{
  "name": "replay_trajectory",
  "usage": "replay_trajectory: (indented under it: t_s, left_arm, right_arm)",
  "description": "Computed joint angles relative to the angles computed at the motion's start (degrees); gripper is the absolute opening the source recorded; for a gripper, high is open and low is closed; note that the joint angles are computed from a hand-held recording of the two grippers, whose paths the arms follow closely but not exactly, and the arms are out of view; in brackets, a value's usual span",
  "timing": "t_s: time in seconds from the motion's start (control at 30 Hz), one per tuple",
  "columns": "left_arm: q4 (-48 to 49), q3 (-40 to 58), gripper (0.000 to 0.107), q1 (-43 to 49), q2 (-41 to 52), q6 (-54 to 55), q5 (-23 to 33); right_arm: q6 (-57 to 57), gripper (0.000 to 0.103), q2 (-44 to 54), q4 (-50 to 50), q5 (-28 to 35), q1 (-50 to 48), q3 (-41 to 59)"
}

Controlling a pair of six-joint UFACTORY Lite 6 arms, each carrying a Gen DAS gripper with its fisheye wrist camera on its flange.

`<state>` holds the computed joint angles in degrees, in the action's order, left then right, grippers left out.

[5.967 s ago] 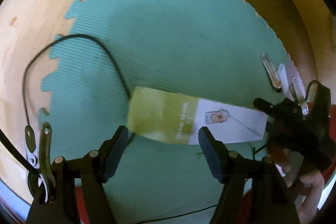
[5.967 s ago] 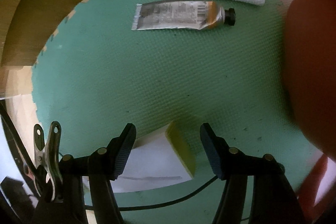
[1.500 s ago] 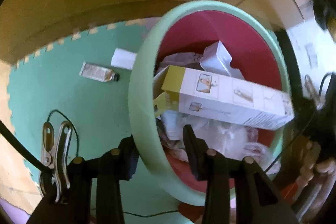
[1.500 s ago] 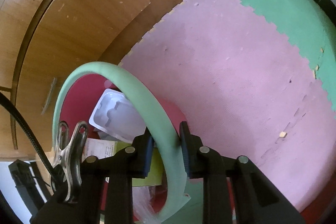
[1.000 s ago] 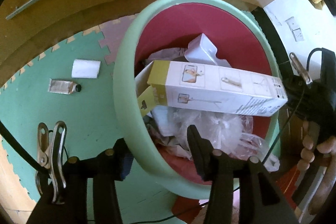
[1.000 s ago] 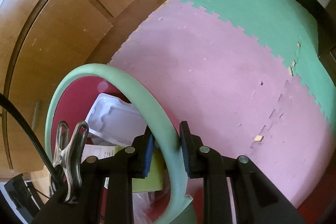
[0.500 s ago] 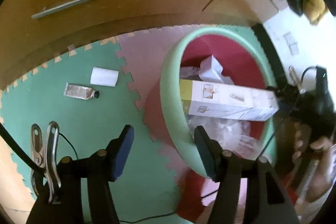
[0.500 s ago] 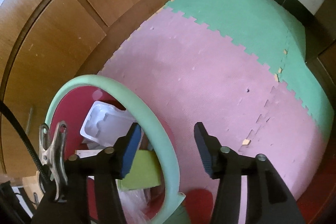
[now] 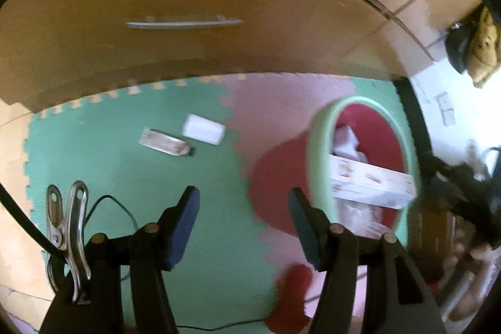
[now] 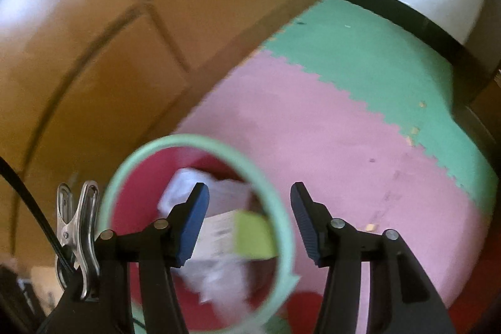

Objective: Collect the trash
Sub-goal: 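Move both open tools away from the bucket toward the foam block and tube, then lower the right tool onto the white foam block and close on it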

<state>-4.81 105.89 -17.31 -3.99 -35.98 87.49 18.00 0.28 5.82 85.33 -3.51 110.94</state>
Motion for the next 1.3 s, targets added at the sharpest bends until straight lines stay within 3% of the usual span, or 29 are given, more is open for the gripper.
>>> replay_trajectory:
  t_s: [0.23,0.37,0.6,0.8,0.9,1.07,1.3]
  left_arm:
    - [0.59,-7.89,0.062,14.87,-6.9,7.09,2.36]
    - [-1.49,-11.29,0.062,25.73,-9.28,12.19,2.93]
    - [-2.41,-14.93,0.062,40.57,-10.27,21.62,3.33]
    - [-0.67,-17.91,0.062,44.34,-9.71,23.6,-0.14]
    - [0.66,-21.25,0.062,45.55,-9.69,24.24,-3.01]
    - [0.93,-27.19,0.062,50.34,-9.57,26.53,-8.13]
    - [-0.27,-36.12,0.062,53.86,-7.83,26.73,-16.69]
  right_arm:
    - [8.56,0.055,0.11,1.47,0.07,16.62,6.18]
    - [13.98,0.055,5.68,-0.35,-0.15,29.09,13.77]
    - [19.64,0.055,11.47,-1.85,-4.88,42.25,15.52]
    - [23.2,0.055,15.76,-2.86,-10.82,50.65,10.95]
    - [26.44,0.055,15.52,-2.09,-18.3,53.27,3.14]
    - [29.53,0.055,17.41,1.73,-29.93,55.09,-7.98]
    - [29.67,0.055,25.02,3.66,-37.9,53.41,-13.18]
